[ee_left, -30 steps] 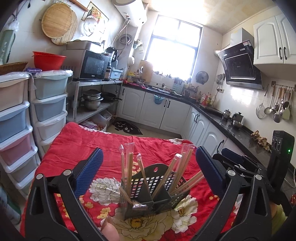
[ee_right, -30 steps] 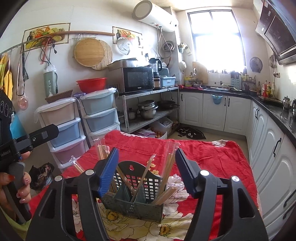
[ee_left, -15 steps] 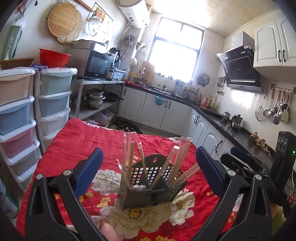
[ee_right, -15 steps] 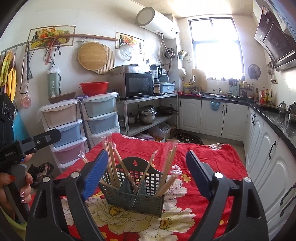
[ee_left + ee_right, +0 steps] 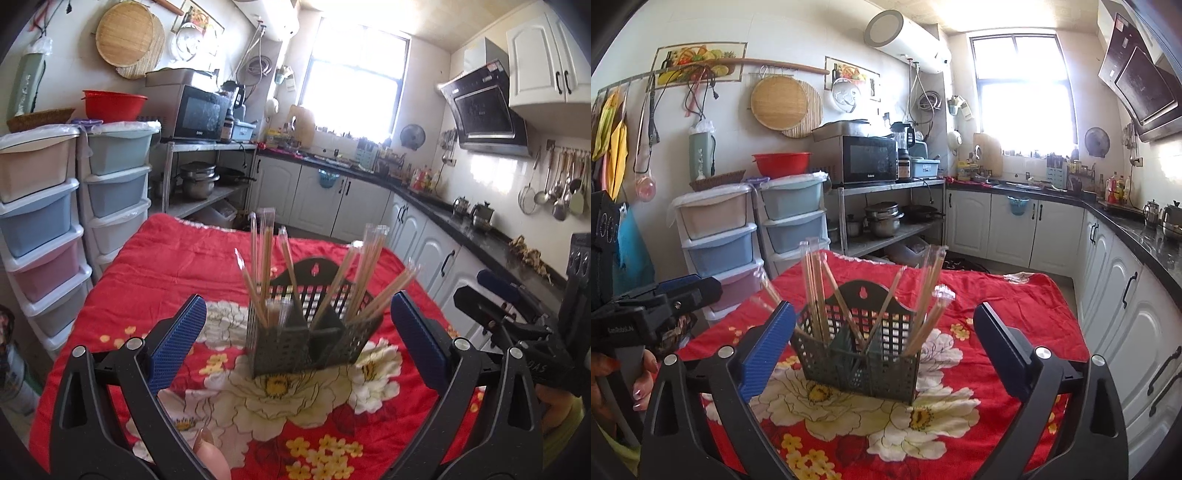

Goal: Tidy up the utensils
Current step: 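Pull both open tools back away from the basket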

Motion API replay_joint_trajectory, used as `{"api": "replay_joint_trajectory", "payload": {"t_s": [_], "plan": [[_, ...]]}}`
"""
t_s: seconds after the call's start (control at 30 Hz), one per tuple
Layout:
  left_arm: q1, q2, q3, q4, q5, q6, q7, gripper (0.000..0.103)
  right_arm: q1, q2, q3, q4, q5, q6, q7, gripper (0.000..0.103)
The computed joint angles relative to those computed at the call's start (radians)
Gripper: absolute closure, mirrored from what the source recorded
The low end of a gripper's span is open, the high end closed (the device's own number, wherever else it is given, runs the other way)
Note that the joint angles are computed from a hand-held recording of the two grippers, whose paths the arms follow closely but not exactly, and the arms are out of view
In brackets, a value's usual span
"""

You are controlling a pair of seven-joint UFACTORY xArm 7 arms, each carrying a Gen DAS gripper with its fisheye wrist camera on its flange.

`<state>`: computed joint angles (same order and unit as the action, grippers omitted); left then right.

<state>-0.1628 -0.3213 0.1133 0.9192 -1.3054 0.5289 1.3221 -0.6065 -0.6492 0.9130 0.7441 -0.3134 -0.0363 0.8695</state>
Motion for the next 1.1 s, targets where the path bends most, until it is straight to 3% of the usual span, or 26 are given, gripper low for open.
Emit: {"api": "replay_joint_trajectory", "payload": {"t_s": [0.7,0.9,1.1], "plan": [[-0.004,0.000,-0.002,-0.137,0.056,-0.059,-0.030,0.011,0.071,0.040,0.027,-0.089,-0.031,0.045,0.062,0.007],[-0.013,-0.008,-0.003,-0.178,-0.013,-0.092,0.030,0.011,0.058,0.035,0.060,-0.124,-0.039,0.033,0.117,0.007],[-0.009,-0.018,-0.015,-0.209,-0.161,-0.123,0.180,0.011,0.012,-0.019,0.118,-0.165,-0.015,-0.007,0.172,0.007]]}}
